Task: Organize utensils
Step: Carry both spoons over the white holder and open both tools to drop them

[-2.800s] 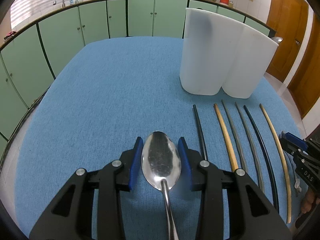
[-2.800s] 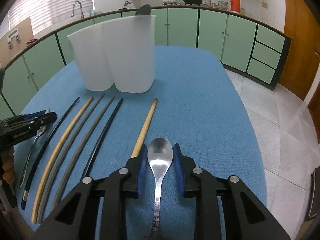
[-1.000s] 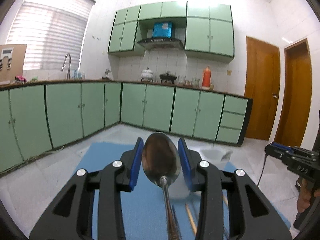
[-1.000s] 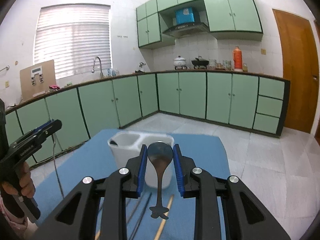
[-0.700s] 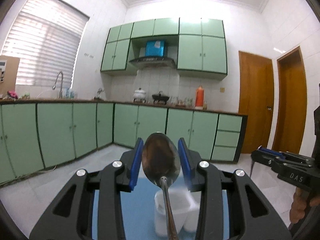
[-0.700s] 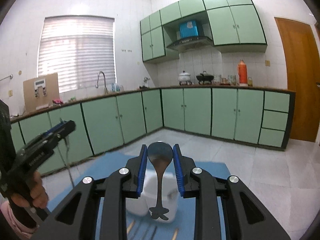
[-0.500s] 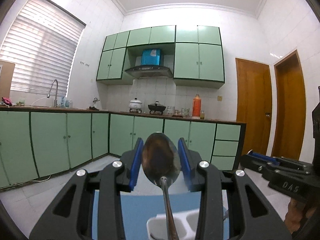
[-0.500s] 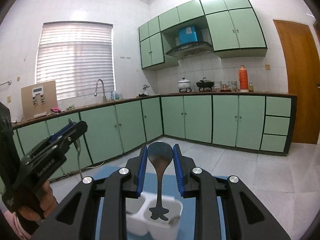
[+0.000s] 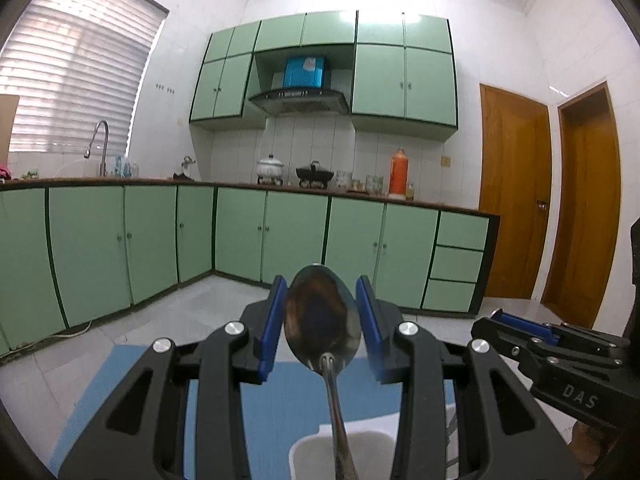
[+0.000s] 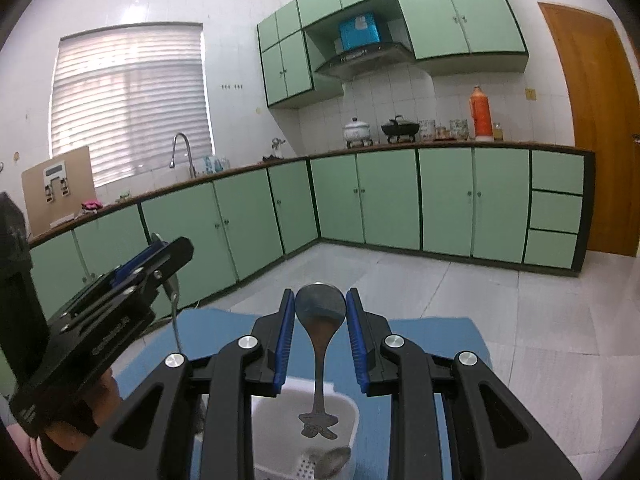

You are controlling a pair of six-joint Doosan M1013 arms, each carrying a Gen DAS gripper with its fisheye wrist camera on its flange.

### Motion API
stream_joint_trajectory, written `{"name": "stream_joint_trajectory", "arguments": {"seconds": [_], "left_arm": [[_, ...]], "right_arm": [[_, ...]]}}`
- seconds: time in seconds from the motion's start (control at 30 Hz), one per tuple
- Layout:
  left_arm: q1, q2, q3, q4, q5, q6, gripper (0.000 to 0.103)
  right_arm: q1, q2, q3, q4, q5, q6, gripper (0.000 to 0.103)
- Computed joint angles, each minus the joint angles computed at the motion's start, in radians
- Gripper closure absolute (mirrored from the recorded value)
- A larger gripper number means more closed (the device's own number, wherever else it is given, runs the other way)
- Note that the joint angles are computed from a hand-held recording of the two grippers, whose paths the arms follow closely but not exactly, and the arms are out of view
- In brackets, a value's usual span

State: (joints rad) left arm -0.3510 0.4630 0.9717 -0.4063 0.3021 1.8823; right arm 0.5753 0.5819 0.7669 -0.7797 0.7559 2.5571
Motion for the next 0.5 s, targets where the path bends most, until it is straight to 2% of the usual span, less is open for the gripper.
{"name": "stream_joint_trajectory", "arguments": {"seconds": [0.5], "left_arm": [[0.015,-0.003,0.047,-0.001,0.096,0.024,0.068]], "right_arm": [[-0.005,0.001,0.030,0.145,0.022,-0.089,0.076]]}}
